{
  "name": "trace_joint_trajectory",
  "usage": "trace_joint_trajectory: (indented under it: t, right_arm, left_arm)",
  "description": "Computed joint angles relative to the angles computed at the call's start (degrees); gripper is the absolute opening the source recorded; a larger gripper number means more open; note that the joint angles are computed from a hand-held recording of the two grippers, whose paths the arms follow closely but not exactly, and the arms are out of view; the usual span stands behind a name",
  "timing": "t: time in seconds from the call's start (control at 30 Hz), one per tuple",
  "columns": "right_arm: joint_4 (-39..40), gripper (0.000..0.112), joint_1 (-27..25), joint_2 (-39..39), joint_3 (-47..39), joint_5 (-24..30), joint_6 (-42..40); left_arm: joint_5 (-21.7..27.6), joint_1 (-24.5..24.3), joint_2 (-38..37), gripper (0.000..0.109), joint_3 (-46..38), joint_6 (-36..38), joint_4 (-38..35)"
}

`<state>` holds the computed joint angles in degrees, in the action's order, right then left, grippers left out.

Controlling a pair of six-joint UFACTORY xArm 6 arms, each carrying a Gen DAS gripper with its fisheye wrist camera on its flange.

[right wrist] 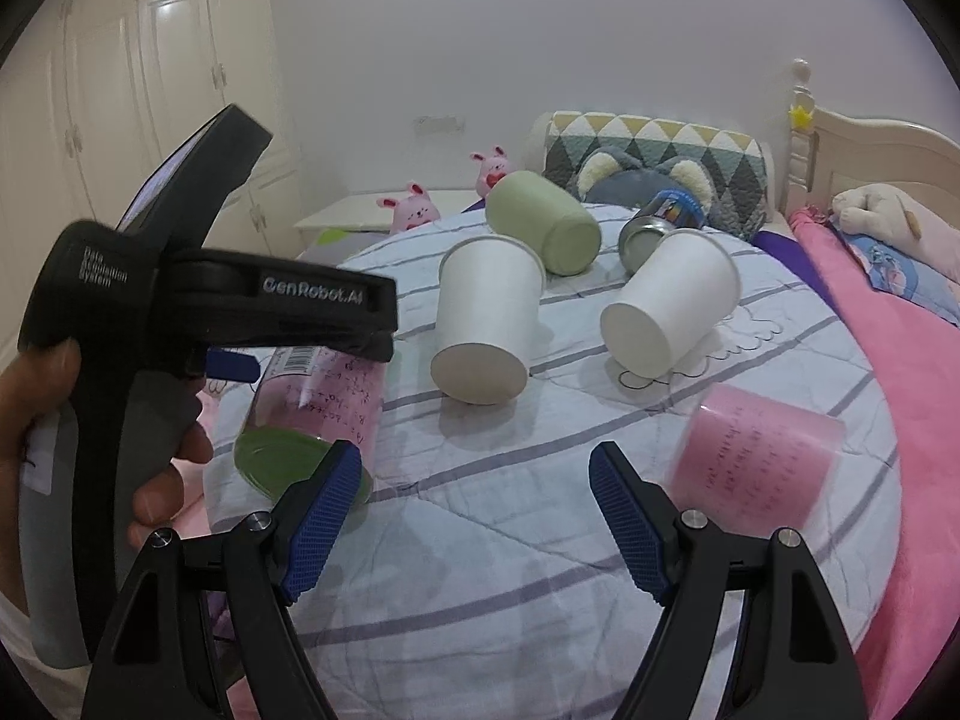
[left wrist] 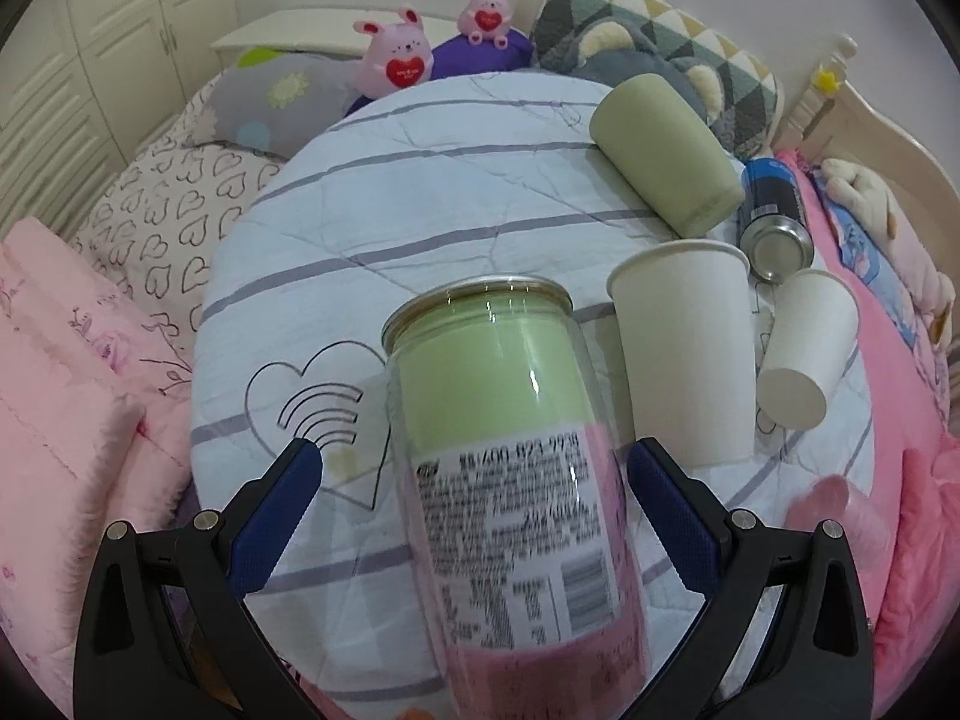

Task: Flip cup upright
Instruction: 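Lift the jar with the left tool and rotate it upright, then lower the upright jar onto the bed and open the left tool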

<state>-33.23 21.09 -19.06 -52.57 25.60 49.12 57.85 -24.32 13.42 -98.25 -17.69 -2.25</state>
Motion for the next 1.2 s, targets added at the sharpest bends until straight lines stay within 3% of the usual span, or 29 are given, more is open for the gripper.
trace_joint_trajectory:
  t: [0.17, 0.37, 0.47, 0.67, 0.83, 1.2]
  right_arm:
    - [2.1, 0.08, 0.0, 1.7, -0.9, -0.3, -2.6]
    - [3.4, 0.08, 0.4, 2.2, -1.3, 0.5, -4.0]
    - [3.1, 0.08, 0.7, 2.1, -1.5, 1.0, -3.9]
    - [3.1, 0.08, 1.1, 1.7, -1.3, 1.6, -3.6]
    - [2.9, 0.08, 1.1, 1.6, -1.2, 1.4, -3.5]
    - [0.5, 0.08, 1.5, 3.9, -3.3, 0.7, -1.3]
  left_arm:
    - [1.0, 0.3, 1.5, 0.102, -1.8, 0.1, 0.1]
    - [1.4, 1.2, 2.3, 0.092, -2.4, 2.7, -3.9]
    - [1.0, 1.7, 2.1, 0.079, -1.8, 4.1, -7.0]
    - [-2.8, 1.1, 0.6, 0.079, 0.4, 4.1, -5.0]
    - [-11.3, 0.9, -2.3, 0.078, 4.9, 5.1, -3.2]
    - [-34.0, 0.0, -7.9, 0.076, 16.0, -3.8, 18.0]
